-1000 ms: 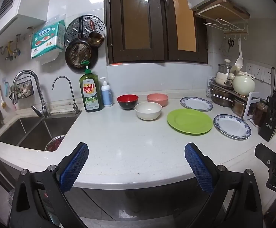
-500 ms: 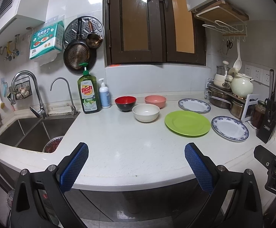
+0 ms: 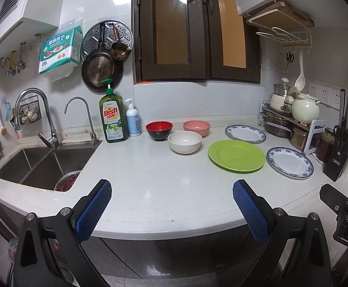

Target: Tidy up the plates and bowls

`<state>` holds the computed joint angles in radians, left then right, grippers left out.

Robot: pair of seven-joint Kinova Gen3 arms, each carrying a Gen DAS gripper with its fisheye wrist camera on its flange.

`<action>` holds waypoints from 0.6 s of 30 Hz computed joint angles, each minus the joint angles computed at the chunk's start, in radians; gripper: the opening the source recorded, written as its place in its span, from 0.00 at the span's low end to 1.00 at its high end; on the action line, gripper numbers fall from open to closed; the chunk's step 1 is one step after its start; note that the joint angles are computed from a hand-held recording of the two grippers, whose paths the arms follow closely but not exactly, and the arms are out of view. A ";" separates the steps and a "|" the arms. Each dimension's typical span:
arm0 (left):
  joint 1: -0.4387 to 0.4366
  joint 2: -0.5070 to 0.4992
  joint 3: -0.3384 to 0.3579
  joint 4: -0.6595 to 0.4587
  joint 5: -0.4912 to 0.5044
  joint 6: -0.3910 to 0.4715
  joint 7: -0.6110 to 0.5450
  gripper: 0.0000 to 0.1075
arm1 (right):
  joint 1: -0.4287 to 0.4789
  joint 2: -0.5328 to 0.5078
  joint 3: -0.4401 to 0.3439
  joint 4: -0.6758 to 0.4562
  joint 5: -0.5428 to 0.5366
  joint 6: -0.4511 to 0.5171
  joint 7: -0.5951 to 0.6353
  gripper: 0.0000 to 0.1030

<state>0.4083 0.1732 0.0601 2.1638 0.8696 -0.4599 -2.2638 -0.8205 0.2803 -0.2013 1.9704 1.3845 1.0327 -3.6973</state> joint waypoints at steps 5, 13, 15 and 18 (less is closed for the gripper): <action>0.000 0.000 0.000 0.001 -0.002 -0.002 0.002 0.96 | -0.004 0.000 -0.003 0.002 0.001 0.004 0.001 0.99; -0.002 0.000 -0.001 0.004 -0.009 -0.001 0.007 0.96 | -0.007 0.002 -0.004 -0.004 -0.004 0.007 0.008 0.99; -0.004 0.000 -0.001 0.003 -0.015 0.002 0.011 0.96 | -0.008 0.002 -0.003 -0.003 -0.003 0.006 0.007 0.99; -0.003 -0.002 -0.002 0.006 -0.015 0.001 0.011 0.96 | -0.008 0.002 -0.002 -0.004 -0.004 0.006 0.009 0.99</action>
<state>0.4048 0.1717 0.0585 2.1695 0.8545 -0.4586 -2.2523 -0.8285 0.2822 -0.2036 1.9662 1.3800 1.0385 -3.6885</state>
